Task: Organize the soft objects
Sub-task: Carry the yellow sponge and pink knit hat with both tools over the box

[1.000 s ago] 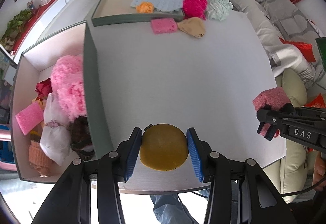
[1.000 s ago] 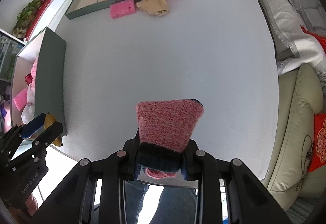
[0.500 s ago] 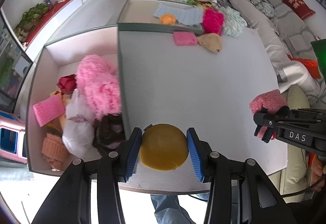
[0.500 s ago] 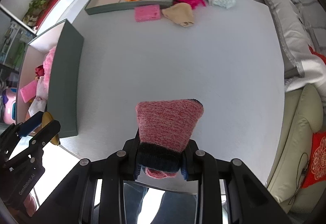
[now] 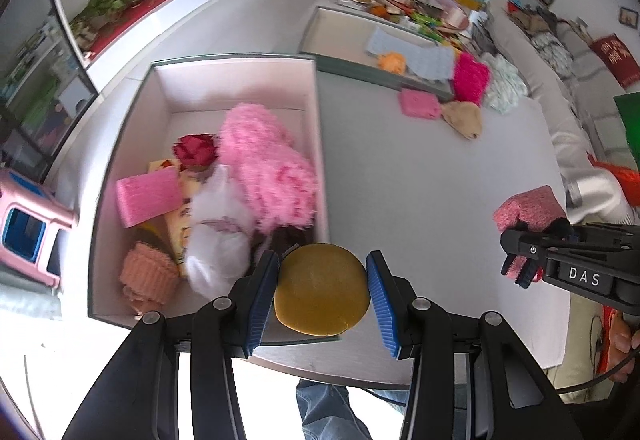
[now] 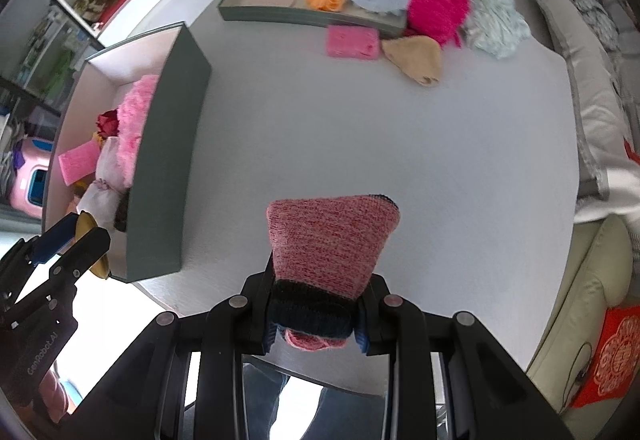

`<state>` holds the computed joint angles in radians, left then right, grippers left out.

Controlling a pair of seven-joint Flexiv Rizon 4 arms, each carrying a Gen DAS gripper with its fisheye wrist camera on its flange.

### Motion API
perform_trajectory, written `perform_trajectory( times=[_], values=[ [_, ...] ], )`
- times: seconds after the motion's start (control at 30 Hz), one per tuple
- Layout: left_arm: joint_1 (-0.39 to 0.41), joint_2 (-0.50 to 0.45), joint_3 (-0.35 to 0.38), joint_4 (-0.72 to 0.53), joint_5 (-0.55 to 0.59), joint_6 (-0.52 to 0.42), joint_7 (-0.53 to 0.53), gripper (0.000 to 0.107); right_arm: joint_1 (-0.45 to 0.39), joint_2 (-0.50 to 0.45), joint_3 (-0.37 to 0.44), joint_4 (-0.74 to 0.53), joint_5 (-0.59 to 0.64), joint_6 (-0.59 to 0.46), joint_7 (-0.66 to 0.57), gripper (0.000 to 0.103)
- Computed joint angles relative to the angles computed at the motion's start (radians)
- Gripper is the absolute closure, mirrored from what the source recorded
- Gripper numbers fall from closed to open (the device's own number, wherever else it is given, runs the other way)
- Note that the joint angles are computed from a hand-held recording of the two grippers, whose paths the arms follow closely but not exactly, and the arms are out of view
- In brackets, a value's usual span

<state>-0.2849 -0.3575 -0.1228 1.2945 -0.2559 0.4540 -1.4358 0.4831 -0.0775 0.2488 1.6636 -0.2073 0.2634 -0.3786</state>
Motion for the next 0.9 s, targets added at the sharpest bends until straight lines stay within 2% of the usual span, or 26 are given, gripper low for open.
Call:
perform_trajectory(
  times=[0.63, 0.9],
  values=[
    [0.059, -0.007, 0.066, -0.027, 0.099, -0.019, -0.211, 0.06, 0.064, -0.201, -0.034, -0.259, -0.037, 0.01, -0.203, 0.071],
    [0.071, -0.031, 0.068, -0.066, 0.125, -0.045, -0.254, 0.06, 0.098, -0.298, -0.05, -0.399, -0.032, 0.003, -0.291, 0.071]
  ],
)
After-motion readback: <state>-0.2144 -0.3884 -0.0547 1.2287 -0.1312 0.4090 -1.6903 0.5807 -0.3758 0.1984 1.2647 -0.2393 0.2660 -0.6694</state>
